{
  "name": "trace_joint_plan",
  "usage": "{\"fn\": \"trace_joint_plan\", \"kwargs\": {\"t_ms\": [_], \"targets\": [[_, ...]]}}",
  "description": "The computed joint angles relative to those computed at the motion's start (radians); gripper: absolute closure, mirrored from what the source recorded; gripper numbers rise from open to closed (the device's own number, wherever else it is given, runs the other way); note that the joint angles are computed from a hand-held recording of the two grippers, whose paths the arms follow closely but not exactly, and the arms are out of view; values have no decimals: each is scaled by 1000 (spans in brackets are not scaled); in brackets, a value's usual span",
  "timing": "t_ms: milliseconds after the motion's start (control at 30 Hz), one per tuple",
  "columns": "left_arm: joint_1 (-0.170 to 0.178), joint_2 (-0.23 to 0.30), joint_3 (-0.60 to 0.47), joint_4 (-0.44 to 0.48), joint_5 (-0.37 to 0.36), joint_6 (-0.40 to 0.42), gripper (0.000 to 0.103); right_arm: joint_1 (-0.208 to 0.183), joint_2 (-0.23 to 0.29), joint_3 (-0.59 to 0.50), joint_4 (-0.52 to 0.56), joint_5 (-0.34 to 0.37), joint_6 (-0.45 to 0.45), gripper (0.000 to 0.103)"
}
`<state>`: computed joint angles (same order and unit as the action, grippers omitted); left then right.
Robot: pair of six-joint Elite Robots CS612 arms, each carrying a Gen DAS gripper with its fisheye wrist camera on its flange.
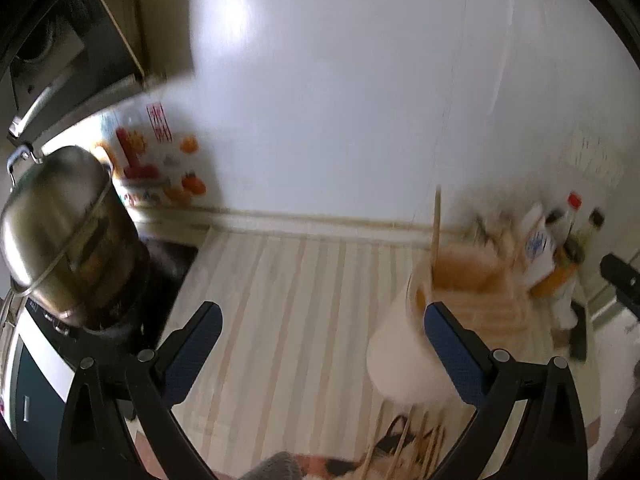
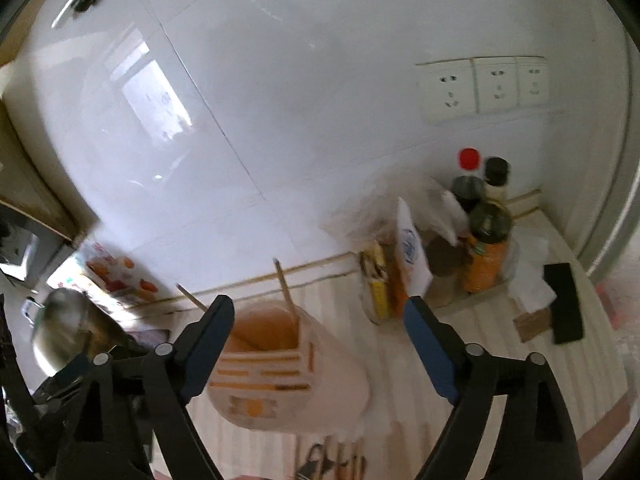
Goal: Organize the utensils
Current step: 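Return the left tool to the mat and grasp a chopstick while the right tool grasps another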
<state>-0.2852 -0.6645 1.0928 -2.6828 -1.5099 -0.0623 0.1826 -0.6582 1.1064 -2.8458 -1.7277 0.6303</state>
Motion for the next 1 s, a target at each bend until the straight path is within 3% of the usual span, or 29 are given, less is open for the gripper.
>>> {"fn": "trace_joint_plan", "kwargs": {"t_ms": [167, 333, 467, 567, 767, 1000], "targets": [[-6, 4, 45, 86, 2, 34, 0, 10, -17, 56, 60, -19, 21, 14], [-13, 27, 63, 212, -6, 75, 3, 4, -25, 113, 138, 39, 82, 15], [-13, 47, 59, 323, -40, 88, 22, -3, -22, 155, 187, 97, 121, 24], [-19, 61, 57, 371, -57, 106, 26, -8, -13, 175, 235, 138, 141, 37], [-38, 82, 50, 418, -57, 150, 33, -13, 9, 185, 331, 162, 148, 51], [-56, 98, 47, 443, -41, 178, 58, -17, 35, 171, 434, 178, 116, 64]]}}
